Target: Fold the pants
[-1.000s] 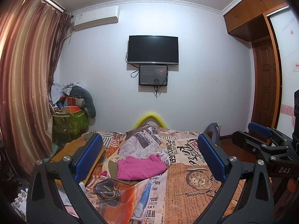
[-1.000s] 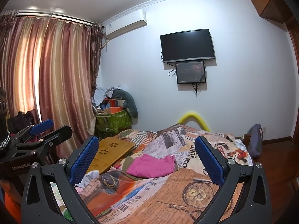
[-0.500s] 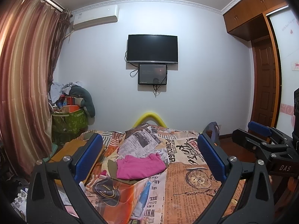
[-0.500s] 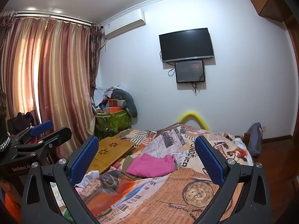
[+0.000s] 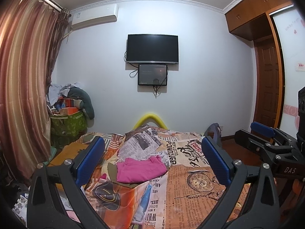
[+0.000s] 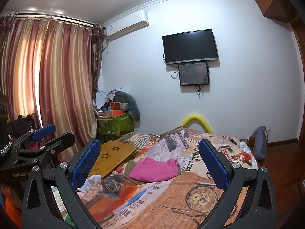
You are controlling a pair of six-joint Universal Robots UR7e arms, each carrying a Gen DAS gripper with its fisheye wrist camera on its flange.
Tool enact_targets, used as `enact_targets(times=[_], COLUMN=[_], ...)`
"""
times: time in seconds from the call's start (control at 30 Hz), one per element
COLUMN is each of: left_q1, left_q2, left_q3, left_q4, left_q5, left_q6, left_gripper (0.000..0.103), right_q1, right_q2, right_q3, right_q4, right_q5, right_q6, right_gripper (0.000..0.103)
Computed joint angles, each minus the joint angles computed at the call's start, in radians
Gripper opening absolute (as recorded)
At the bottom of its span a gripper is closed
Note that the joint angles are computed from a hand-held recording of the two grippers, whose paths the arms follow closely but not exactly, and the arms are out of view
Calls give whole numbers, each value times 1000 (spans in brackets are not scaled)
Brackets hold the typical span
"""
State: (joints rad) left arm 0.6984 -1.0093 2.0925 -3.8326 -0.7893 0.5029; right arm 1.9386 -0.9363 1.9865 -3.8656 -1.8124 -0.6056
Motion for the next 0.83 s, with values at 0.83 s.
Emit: enact_targets(times=[0.83], left_q1=[17], left_q2=[-17], left_q3=[3], left_q4=[54], left_q5=[-22], left_q6=[-47], left_gripper=[103], right_q1=[-1], right_q2=[1], right_q3=[1], right_q4=[4], right_q5=[-1], right_q6=[-1], right_gripper=[102])
